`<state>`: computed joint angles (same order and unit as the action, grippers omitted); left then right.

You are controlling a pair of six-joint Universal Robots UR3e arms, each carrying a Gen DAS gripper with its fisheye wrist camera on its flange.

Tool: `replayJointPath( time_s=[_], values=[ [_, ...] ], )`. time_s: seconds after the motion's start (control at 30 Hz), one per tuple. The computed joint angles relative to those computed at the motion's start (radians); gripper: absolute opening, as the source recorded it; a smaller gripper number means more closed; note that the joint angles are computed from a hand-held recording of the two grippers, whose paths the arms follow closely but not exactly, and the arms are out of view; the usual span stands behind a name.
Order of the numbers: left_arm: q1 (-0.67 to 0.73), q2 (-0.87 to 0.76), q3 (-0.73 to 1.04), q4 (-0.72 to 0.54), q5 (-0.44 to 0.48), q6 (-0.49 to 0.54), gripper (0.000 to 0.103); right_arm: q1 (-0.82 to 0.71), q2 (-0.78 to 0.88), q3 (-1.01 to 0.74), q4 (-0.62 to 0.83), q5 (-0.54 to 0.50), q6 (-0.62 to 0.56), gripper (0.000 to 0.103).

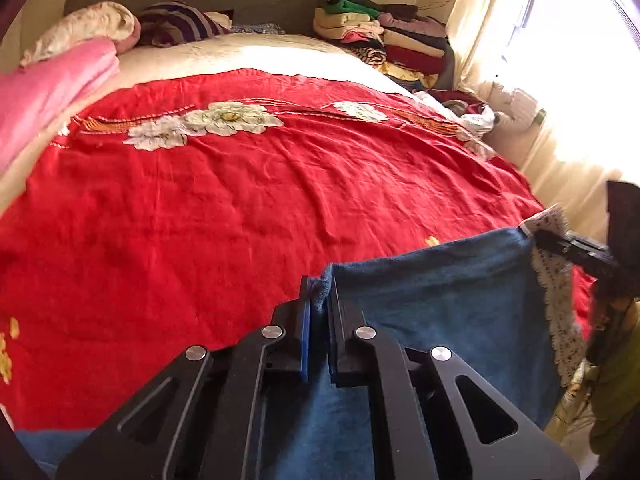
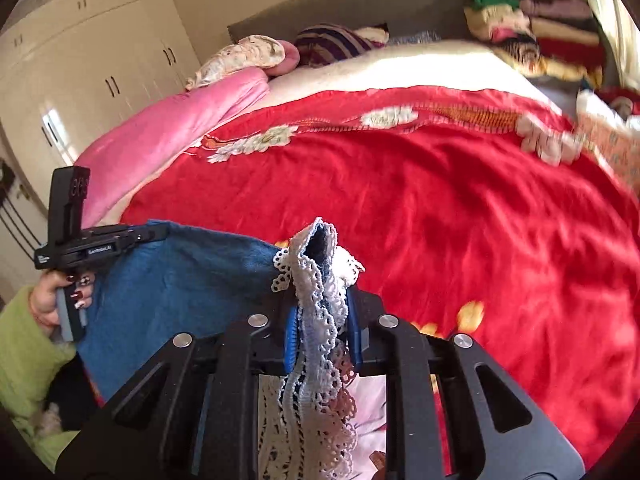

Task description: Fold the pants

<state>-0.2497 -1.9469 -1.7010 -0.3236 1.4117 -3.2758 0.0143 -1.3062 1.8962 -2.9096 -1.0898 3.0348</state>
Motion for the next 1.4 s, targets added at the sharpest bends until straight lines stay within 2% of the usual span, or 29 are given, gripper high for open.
replayJointPath(
  time_s=[0.13, 0.23, 0.27, 0.3, 0.33, 0.37, 0.5, 0.6, 0.7, 0.8, 0.87, 0.93, 1.0, 1.03, 1.1, 1.17, 1.27, 1.4],
  values=[
    [-0.036, -0.082, 0.052, -0.008, 0.074, -0.009, 0.006, 0.083, 0.127, -0.163, 0.102, -0.188, -0.010, 0.015],
    [-0.039, -0.108, 0.031, 0.033, 0.099, -0.024, 0.012, 0.092, 0.182, -0.207, 0.143, -0.227, 0.026, 0.020],
    [-0.033, -0.100, 0.015, 0.046, 0.092, -0.027, 0.015, 0.084, 0.175, -0.195, 0.137, -0.217, 0.032, 0.023],
    [-0.030, -0.089, 0.005, 0.050, 0.089, -0.031, 0.018, 0.081, 0.164, -0.183, 0.129, -0.219, 0.036, 0.032],
    [-0.027, -0.065, -0.012, 0.049, 0.092, -0.031, 0.030, 0.075, 0.131, -0.144, 0.099, -0.231, 0.048, 0.036],
    [-0.023, -0.035, -0.037, 0.053, 0.095, -0.030, 0.041, 0.066, 0.101, -0.112, 0.081, -0.226, 0.055, 0.038],
    [-0.017, 0.119, -0.185, 0.121, 0.080, -0.025, 0.049, -0.015, -0.119, 0.122, 0.004, -0.123, 0.064, 0.043],
    [-0.039, 0.251, -0.314, 0.152, 0.080, -0.033, 0.050, -0.067, -0.282, 0.274, 0.037, -0.059, 0.041, 0.044],
    [-0.079, 0.368, -0.449, 0.178, 0.085, -0.053, 0.050, -0.135, -0.472, 0.447, 0.149, 0.003, -0.005, 0.045],
    [-0.143, 0.422, -0.556, 0.180, 0.136, -0.071, 0.050, -0.184, -0.557, 0.563, 0.205, 0.039, 0.008, 0.045],
    [-0.179, 0.414, -0.588, 0.180, 0.184, -0.091, 0.050, -0.201, -0.556, 0.621, 0.176, 0.073, 0.019, 0.045],
    [-0.198, 0.392, -0.609, 0.183, 0.217, -0.116, 0.050, -0.197, -0.565, 0.651, 0.149, 0.081, 0.040, 0.040],
    [-0.224, 0.368, -0.617, 0.219, 0.254, -0.133, 0.050, -0.182, -0.550, 0.653, 0.140, 0.114, 0.038, 0.029],
    [-0.234, 0.357, -0.609, 0.218, 0.272, -0.138, 0.050, -0.146, -0.524, 0.641, 0.118, 0.096, 0.046, 0.027],
    [-0.218, 0.358, -0.630, 0.246, 0.256, -0.143, 0.050, -0.107, -0.507, 0.632, 0.092, 0.055, 0.046, 0.015],
    [-0.207, 0.370, -0.643, 0.252, 0.246, -0.145, 0.050, -0.097, -0.545, 0.630, 0.108, 0.030, 0.041, 0.012],
    [-0.204, 0.383, -0.645, 0.241, 0.247, -0.147, 0.050, -0.075, -0.604, 0.623, 0.168, -0.031, 0.020, 0.011],
    [-0.202, 0.371, -0.649, 0.251, 0.245, -0.147, 0.050, -0.025, -0.522, 0.630, 0.071, -0.106, 0.062, 0.013]
  ],
)
